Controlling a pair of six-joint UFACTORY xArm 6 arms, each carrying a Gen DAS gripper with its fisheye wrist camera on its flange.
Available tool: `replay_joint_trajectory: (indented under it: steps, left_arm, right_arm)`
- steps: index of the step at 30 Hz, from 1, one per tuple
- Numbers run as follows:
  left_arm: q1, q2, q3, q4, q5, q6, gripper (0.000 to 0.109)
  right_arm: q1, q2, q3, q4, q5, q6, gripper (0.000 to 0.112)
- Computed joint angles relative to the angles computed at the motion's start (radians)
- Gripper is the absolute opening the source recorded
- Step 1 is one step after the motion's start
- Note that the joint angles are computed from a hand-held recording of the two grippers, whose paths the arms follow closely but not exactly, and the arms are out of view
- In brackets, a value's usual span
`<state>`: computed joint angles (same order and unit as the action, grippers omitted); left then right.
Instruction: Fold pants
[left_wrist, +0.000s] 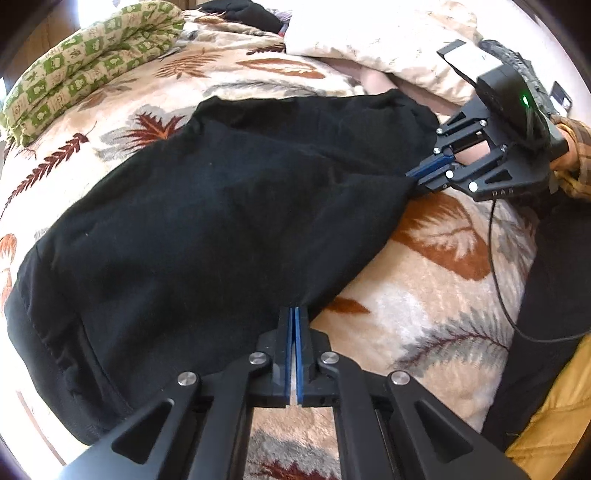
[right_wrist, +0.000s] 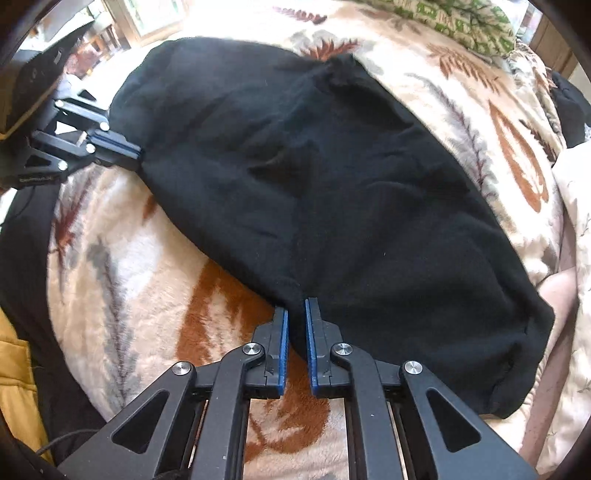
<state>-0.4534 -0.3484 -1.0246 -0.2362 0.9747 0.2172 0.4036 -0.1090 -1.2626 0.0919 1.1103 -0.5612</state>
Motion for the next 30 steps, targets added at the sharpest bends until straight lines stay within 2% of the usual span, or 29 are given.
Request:
replay_joint_trajectory:
  steps: [2,4,5,6,7,9,11,13,15,18,19,20,22,25,26,27,28,29,30]
  left_arm:
    - [0.005,0.009,-0.002,-0.012,-0.003,-0.021,0.003]
    - [0.004,0.005,-0.006,-0.010,-0.007,-0.037,0.004]
    - [0.004,0.002,-0.012,-0.002,-0.001,-0.045,0.006]
    - [0.004,-0.007,-0.015,0.013,0.001,-0.058,0.007]
    - [0.009,-0.022,-0.014,0.012,-0.005,-0.057,0.010]
    - [0.037,-0.053,-0.005,-0.019,-0.016,-0.044,0.024]
    - [0.076,-0.077,0.005,-0.043,-0.036,-0.046,0.044]
    - [0.128,-0.083,0.015,-0.040,-0.065,-0.087,0.046]
    - [0.178,-0.057,0.012,-0.022,-0.088,-0.155,0.046]
    - [0.224,-0.007,-0.001,0.091,-0.122,-0.297,0.046]
    - [0.229,0.013,-0.012,0.154,-0.111,-0.348,0.043]
    - [0.234,0.032,-0.022,0.203,-0.092,-0.380,0.026]
    - [0.235,0.043,-0.022,0.277,-0.084,-0.414,0.013]
    - [0.239,0.051,-0.032,0.272,-0.076,-0.389,0.013]
    - [0.236,0.057,-0.035,0.284,-0.074,-0.385,0.013]
    - [0.231,0.063,-0.040,0.301,-0.070,-0.382,0.013]
    - [0.233,0.066,-0.042,0.305,-0.069,-0.361,0.013]
    - [0.231,0.069,-0.044,0.308,-0.069,-0.360,0.013]
    - [0.230,0.066,-0.043,0.301,-0.066,-0.361,0.013]
  right_arm:
    - [0.010,-0.011,0.026,-0.020,-0.032,-0.005,0.011]
    - [0.014,-0.015,0.015,-0.014,-0.002,-0.011,0.027]
    - [0.014,-0.017,0.009,-0.010,0.013,-0.005,0.040]
    - [0.015,-0.017,-0.001,-0.011,0.023,0.006,0.043]
    - [0.012,-0.018,-0.011,0.000,0.030,0.007,0.043]
    - [0.000,-0.013,-0.047,0.060,0.058,0.003,0.043]
    - [-0.018,0.000,-0.095,0.138,0.071,-0.007,0.043]
    - [-0.032,0.031,-0.144,0.195,0.053,0.002,0.045]
    - [-0.039,0.081,-0.197,0.234,0.005,0.042,0.054]
    - [-0.023,0.194,-0.296,0.255,-0.080,0.103,0.054]
    - [-0.012,0.234,-0.331,0.247,-0.105,0.124,0.054]
    - [0.000,0.272,-0.370,0.239,-0.122,0.140,0.054]
    - [0.028,0.355,-0.454,0.233,-0.147,0.170,0.054]
    - [0.062,0.503,-0.645,0.187,-0.106,0.220,0.048]
    - [0.071,0.543,-0.696,0.165,-0.089,0.235,0.041]
    - [0.079,0.596,-0.774,0.130,-0.039,0.265,0.018]
    - [0.082,0.628,-0.818,0.104,-0.006,0.287,0.009]
    - [0.083,0.651,-0.853,0.091,0.010,0.299,0.009]
    - [0.084,0.649,-0.850,0.090,-0.016,0.291,0.008]
